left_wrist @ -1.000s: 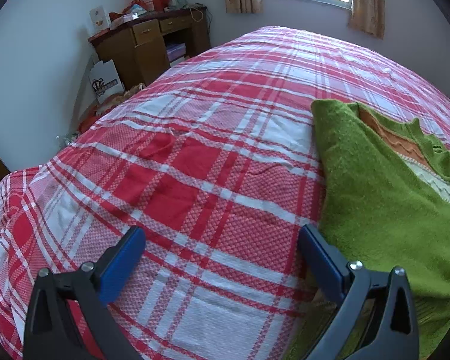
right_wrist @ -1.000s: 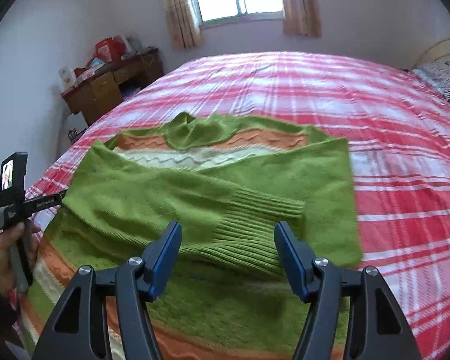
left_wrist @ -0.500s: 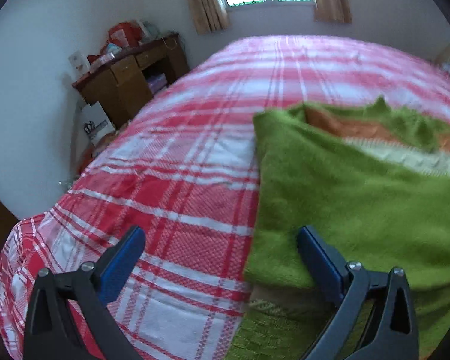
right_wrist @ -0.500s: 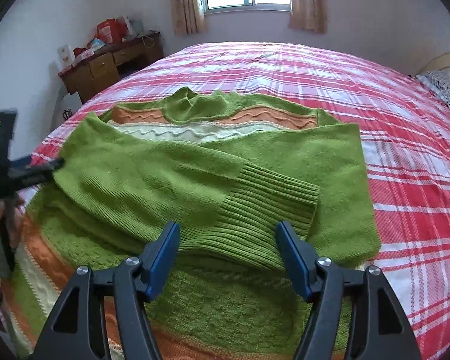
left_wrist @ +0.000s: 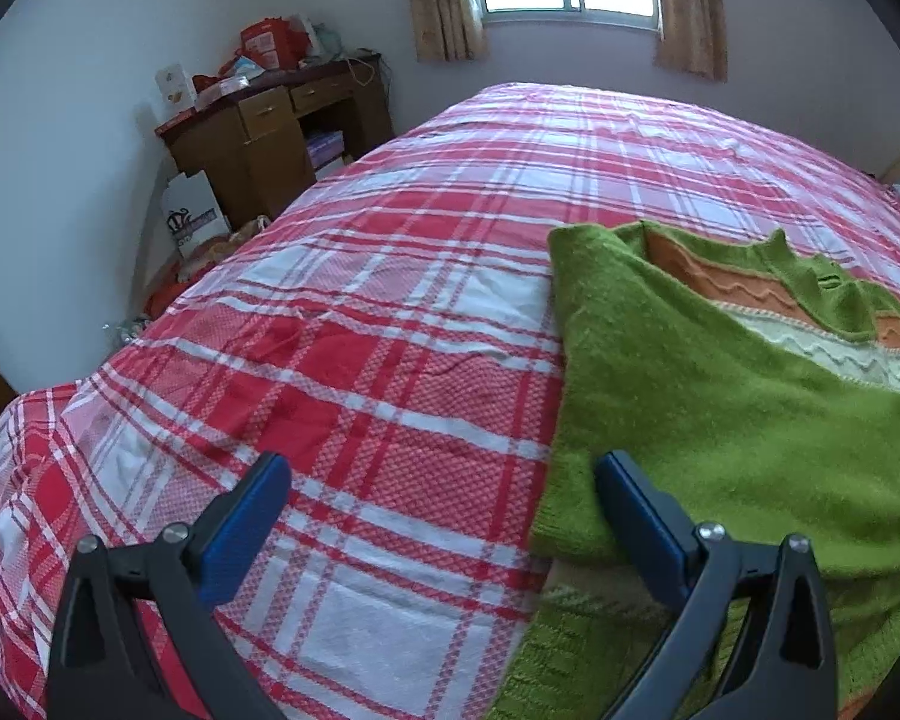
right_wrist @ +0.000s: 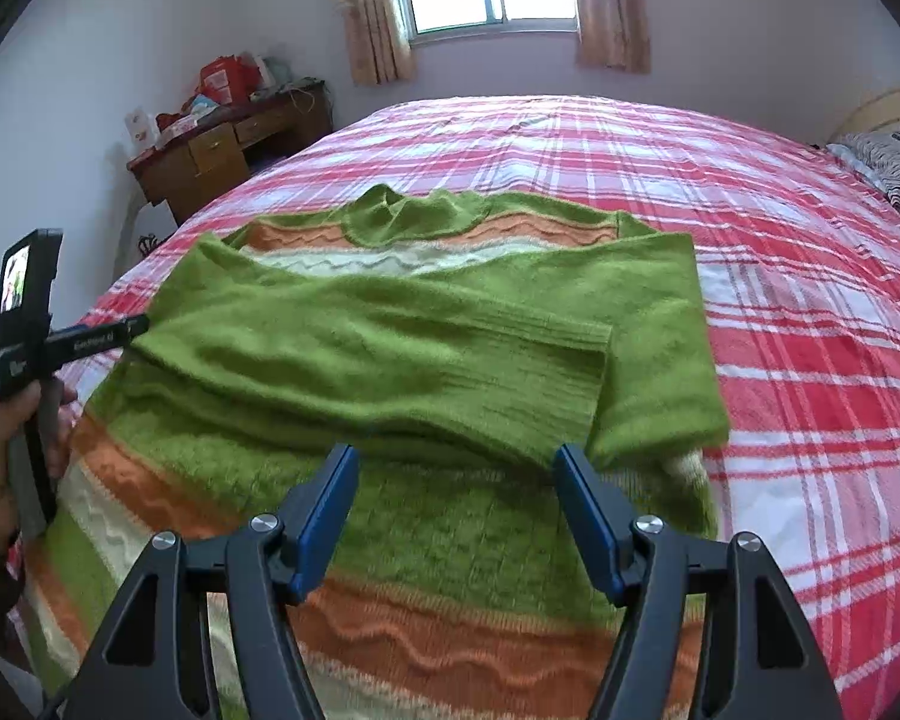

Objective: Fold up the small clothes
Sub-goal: 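Move both grippers back to the ribbed hem of the sweater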

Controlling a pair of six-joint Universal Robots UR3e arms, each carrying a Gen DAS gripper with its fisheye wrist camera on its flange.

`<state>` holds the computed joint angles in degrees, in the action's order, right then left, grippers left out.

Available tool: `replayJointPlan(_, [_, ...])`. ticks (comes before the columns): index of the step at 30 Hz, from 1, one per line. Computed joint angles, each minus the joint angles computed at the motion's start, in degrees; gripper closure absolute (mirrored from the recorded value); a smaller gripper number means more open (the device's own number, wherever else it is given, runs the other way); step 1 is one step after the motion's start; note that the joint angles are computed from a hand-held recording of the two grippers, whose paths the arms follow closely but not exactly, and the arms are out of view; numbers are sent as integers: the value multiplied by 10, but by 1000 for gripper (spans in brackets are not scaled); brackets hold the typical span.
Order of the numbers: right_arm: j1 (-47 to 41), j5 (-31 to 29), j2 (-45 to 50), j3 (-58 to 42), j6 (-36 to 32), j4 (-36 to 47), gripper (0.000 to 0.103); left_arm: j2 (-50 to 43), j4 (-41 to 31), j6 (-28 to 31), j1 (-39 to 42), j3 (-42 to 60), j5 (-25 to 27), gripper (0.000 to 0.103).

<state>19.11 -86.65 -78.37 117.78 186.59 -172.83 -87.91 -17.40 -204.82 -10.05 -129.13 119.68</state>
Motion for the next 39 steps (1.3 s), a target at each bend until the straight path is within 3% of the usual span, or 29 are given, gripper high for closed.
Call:
replayJointPlan(9, [20, -18, -48, 48, -3, 16, 35, 32, 2, 7, -28, -24, 8, 0])
replayJointPlan(26, [51, -49, -125, 123, 22, 24, 35, 138, -61, -16, -95, -86, -30, 0])
replayJointPlan(35, [79, -63, -209, 184, 37, 49, 35, 248, -159, -72, -192, -118, -11, 0])
replayJointPlan(39, [89, -71, -253, 209, 41, 72, 35, 309, -227, -115, -253, -133, 24, 0])
